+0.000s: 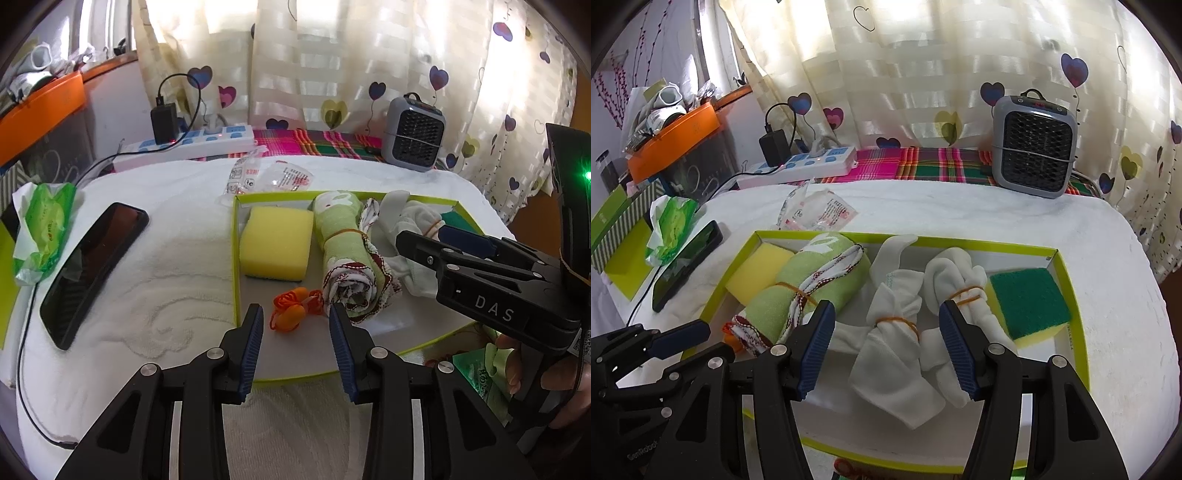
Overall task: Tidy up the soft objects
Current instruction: 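Lower the white bundle and earplugs into the lid and open both tools, then withdraw both tools toward the white tissue and light-green cloth on the bed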
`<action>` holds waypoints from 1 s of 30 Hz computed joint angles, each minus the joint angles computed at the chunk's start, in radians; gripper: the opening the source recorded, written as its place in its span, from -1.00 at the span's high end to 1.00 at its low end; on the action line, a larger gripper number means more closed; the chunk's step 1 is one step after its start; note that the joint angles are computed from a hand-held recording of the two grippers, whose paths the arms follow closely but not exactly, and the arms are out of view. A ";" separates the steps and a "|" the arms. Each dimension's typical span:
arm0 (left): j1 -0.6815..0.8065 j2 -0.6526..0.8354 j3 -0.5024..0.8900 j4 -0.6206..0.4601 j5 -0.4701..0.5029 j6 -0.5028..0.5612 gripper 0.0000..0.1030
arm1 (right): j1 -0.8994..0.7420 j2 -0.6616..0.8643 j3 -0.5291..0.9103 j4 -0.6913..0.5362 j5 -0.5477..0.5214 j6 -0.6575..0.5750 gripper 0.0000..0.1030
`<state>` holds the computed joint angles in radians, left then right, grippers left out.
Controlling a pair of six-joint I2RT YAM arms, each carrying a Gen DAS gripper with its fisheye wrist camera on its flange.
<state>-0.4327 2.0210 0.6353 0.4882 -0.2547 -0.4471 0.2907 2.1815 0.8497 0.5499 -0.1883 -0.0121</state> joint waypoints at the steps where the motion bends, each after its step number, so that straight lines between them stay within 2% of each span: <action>1: -0.002 -0.004 -0.004 0.001 -0.001 -0.001 0.31 | 0.000 -0.002 -0.002 0.002 0.000 0.000 -0.16; 21: -0.077 -0.106 -0.109 0.034 -0.047 -0.054 0.24 | -0.005 -0.103 -0.185 0.131 0.016 0.005 -0.16; 30: -0.130 -0.140 -0.152 0.063 -0.045 -0.086 0.24 | -0.094 -0.162 -0.334 0.221 -0.027 -0.001 -0.16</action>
<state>-0.5628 1.8809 0.4830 0.5516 -0.2993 -0.5331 0.1968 2.0199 0.5160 0.7706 -0.2154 -0.0128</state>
